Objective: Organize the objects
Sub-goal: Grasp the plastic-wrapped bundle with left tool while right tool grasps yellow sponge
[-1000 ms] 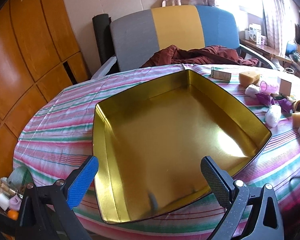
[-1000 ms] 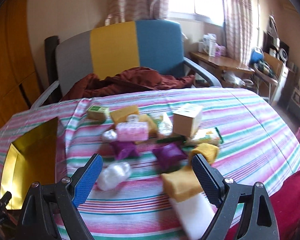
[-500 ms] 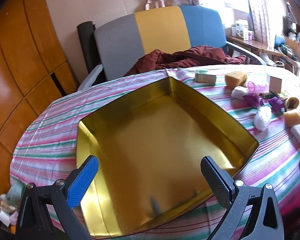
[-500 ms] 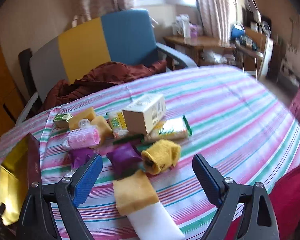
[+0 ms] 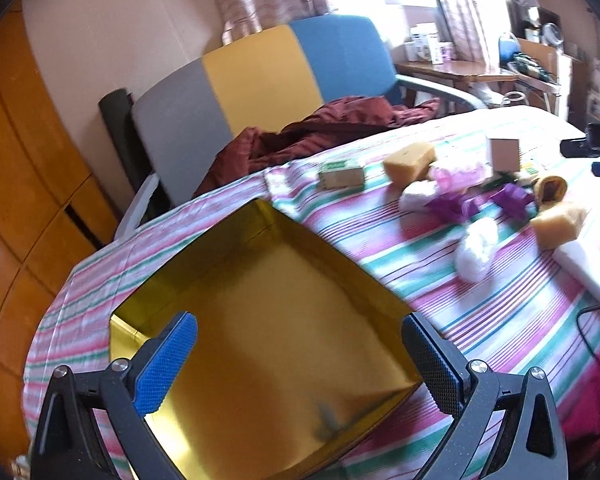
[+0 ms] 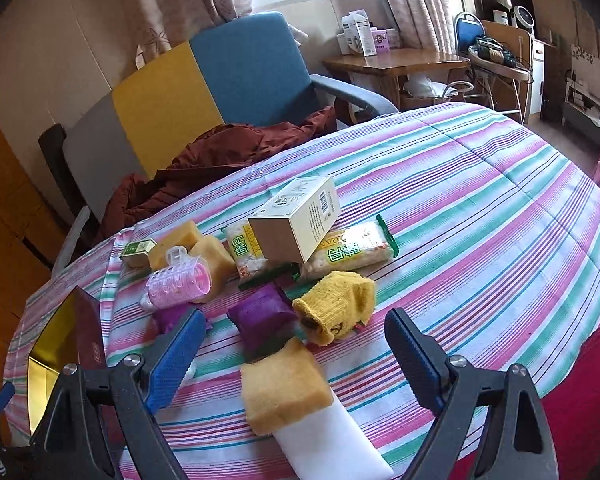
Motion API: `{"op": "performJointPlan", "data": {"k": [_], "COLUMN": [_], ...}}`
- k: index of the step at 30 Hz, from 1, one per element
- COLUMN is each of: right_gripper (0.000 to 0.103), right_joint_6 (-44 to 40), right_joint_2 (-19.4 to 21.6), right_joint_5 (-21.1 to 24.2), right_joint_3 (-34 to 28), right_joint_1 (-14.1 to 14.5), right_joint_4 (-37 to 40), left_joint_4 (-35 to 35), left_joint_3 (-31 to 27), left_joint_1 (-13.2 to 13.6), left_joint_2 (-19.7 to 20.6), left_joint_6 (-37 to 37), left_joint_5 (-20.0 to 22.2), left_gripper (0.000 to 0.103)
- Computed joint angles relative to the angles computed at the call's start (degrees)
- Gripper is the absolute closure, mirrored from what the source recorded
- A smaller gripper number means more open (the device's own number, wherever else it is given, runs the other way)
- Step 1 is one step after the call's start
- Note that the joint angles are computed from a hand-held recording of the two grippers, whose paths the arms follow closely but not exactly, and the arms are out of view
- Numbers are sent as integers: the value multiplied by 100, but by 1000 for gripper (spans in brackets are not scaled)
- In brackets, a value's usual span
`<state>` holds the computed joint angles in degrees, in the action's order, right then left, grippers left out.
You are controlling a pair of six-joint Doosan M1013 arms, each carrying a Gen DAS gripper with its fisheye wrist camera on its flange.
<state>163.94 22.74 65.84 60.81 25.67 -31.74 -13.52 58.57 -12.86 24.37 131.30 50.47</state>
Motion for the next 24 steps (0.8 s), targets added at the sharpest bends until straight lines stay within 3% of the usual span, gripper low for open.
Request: {"op": "performJointPlan", "data": {"k": [5,12,19,22,24], "right_gripper": [10,10,10,10,10], "right_joint_6": [94,393,695,770,790], "right_joint_2": [-49,-165,-273,-289,-293], "right_joint_5": [-151,-408,-623,-679,-691], "right_joint_3": [76,264,438,472,481], "right_joint_1": [-16,-39,-92,-106,-114], "right_joint_4": [22,0,65,100,114], "left_joint_4": [-191,-772,-798,-505,-331], "left_joint_3": [-136,-1067,-1347,-1468,-1715], "left_joint_1": [-117,-244,-571,-742,-825], "left_joint_2": [63,557,784,947,1157], "left_joint_6": [150,-87,260,205,-7], "left_joint_5": [179,1546,2061,2247,2627], "left_gripper": [0,0,0,12,27]}}
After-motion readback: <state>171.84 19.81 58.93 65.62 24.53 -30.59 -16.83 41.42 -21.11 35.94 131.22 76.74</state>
